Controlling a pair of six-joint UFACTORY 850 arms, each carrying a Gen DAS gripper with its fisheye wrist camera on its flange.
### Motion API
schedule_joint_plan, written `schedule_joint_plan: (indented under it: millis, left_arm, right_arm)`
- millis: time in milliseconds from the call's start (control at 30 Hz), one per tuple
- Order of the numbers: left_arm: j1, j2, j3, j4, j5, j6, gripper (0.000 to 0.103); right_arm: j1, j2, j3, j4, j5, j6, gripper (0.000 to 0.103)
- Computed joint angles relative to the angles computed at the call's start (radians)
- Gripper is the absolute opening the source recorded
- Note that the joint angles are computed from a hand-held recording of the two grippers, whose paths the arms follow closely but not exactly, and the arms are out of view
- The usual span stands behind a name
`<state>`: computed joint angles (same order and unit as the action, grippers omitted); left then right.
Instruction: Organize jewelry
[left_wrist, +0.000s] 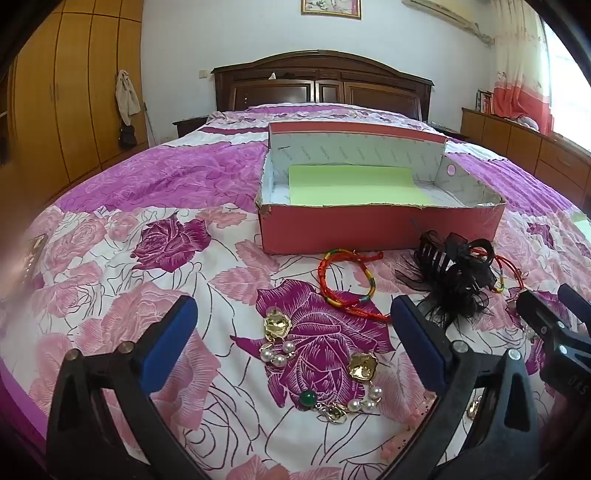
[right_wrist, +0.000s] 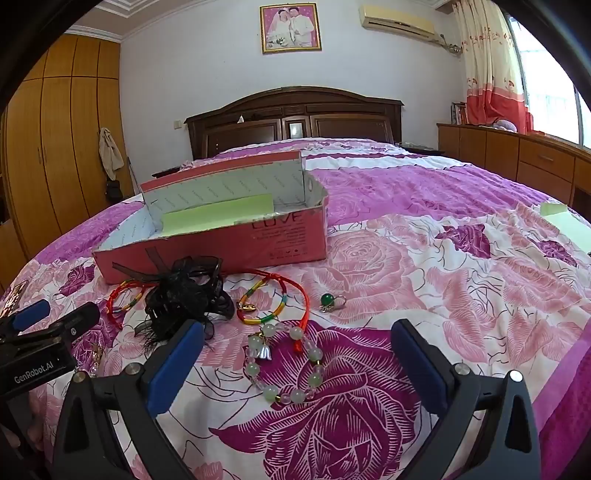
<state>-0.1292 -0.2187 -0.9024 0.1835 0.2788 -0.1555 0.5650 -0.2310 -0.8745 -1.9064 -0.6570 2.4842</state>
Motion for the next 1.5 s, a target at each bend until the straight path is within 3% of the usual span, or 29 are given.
schedule_joint_plan:
  millis: [1500]
  left_arm:
    - [0.000, 0.000, 0.001, -0.007, 0.006, 0.009, 0.098]
  right_arm:
    - [0.002, 0.000, 0.000, 0.003, -0.005, -0.005, 0.103]
